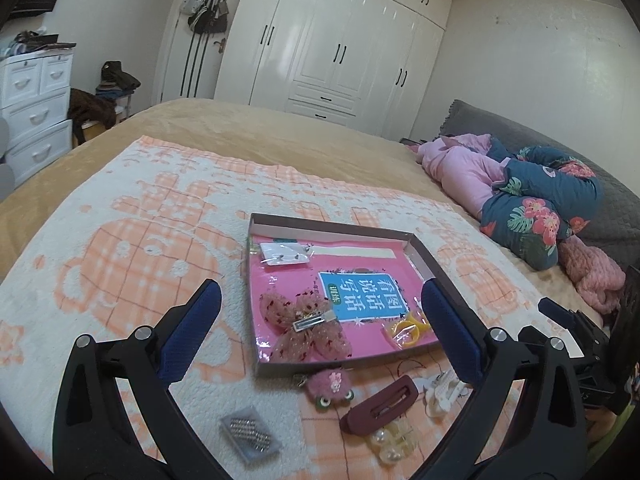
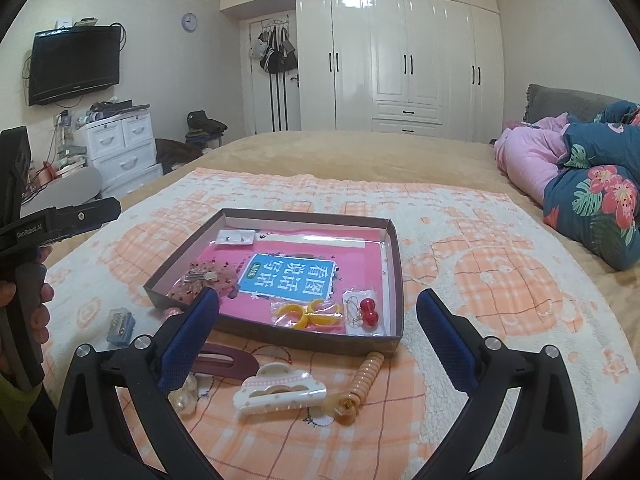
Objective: Organize jewelry
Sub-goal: 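Withdraw both tools and move the left tool toward the clear pearl clips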
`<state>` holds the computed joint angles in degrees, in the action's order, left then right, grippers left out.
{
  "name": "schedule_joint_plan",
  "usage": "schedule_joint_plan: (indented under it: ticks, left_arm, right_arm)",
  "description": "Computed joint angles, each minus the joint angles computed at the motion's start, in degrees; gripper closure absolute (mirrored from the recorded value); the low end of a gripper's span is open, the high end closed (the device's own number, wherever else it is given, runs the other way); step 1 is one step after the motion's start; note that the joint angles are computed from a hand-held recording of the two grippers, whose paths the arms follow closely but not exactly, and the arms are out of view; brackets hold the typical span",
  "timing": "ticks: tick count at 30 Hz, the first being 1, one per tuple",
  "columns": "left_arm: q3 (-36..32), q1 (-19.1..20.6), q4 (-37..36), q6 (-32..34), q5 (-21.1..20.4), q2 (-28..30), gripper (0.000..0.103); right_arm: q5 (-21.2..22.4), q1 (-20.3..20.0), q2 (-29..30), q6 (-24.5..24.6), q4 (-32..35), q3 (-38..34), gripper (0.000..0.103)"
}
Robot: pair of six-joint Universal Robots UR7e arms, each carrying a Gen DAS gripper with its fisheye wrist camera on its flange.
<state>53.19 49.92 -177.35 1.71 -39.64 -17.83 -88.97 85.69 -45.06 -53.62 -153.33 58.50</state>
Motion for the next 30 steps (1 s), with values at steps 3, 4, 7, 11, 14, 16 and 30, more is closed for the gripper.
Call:
schedule_joint_plan:
  ticks: [3, 4, 7, 11, 14, 16, 30]
  left_arm:
    - [2.31, -0.42, -1.67, 0.04, 0.71, -0.99, 0.011]
    - [2.95, -0.50, -1.97, -0.06, 0.83, -1.28, 0.011]
    - [5.00, -0.74, -2.18, -1.02, 1.00, -2.25, 0.011]
    - [7.16, -1.03, -2.08, -2.03, 1.05, -3.07, 0.011]
    - [8.24, -1.26, -1.87, -2.69, 0.94, -3.35, 0.011]
    - [8.98, -1.40, -1.51, -3.14, 1.03, -3.58, 0.011]
    - [13.28, -1.99, 1.77, -6.69, 0.73, -4.95, 0.011]
  right_arm:
    - [0.57, -0.18, -1.12, -0.78, -0.60, 1.70, 0.007]
    - [0.68, -0.25, -1.54, -1.12, -0.80, 2.35, 0.007]
    - [0.73, -0.36, -2.34, -1.73, -1.11, 3.60, 0.007]
    - [0.46, -0.56, -3.18, -2.84, -1.13, 5.10, 0.006]
    - [0.09, -0.70, -3.69, -3.82, -0.91, 6.12, 0.006]
    - [-0.13, -0.90, -4.16, -4.48, -0.73, 6.99, 0.006]
    - [-1.62, -2.09, -6.00, -6.55, 0.53, 10.36, 0.006]
